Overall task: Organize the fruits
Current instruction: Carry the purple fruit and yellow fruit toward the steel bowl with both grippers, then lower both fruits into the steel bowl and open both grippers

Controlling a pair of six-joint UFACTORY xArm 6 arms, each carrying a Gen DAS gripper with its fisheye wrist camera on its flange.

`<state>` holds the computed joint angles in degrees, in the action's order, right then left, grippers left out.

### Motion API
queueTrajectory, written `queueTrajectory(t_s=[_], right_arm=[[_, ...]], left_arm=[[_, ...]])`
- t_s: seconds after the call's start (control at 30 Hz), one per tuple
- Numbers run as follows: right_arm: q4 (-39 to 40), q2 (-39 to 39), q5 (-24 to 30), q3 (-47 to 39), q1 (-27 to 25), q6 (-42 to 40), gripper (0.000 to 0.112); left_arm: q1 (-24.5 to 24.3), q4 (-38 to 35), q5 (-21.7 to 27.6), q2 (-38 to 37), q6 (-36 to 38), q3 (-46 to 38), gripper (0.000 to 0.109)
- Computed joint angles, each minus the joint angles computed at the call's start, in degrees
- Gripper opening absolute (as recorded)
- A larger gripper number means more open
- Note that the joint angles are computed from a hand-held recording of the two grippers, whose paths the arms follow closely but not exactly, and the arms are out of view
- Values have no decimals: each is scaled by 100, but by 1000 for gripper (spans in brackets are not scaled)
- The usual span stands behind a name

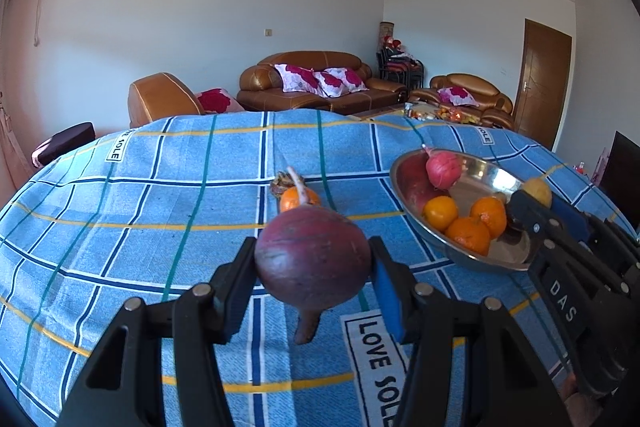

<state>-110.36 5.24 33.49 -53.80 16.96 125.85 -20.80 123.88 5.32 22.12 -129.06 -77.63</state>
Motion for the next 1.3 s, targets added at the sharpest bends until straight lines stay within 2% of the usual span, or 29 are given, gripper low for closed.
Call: queueTrajectory(t_s=[0.37, 0.7, 1.0, 1.2, 1.3], right_arm=[[5, -194, 12, 215, -263, -52, 28], [29, -392, -4, 429, -739, -140, 27], [-59, -467, -225, 492, -1432, -57, 27], [5, -275, -370, 260, -1696, -235, 27], [-6, -82, -624, 28, -1830, -325, 27]], left_arm=[[-240, -93, -66, 156, 115, -218, 56], [-444, -212, -208, 399, 304, -600, 56], [-571, -750, -460, 853, 760, -1228, 56], [-674, -1708, -573, 1222, 1762, -1608, 56], [-699, -1839, -682, 1399, 1917, -1866, 56]])
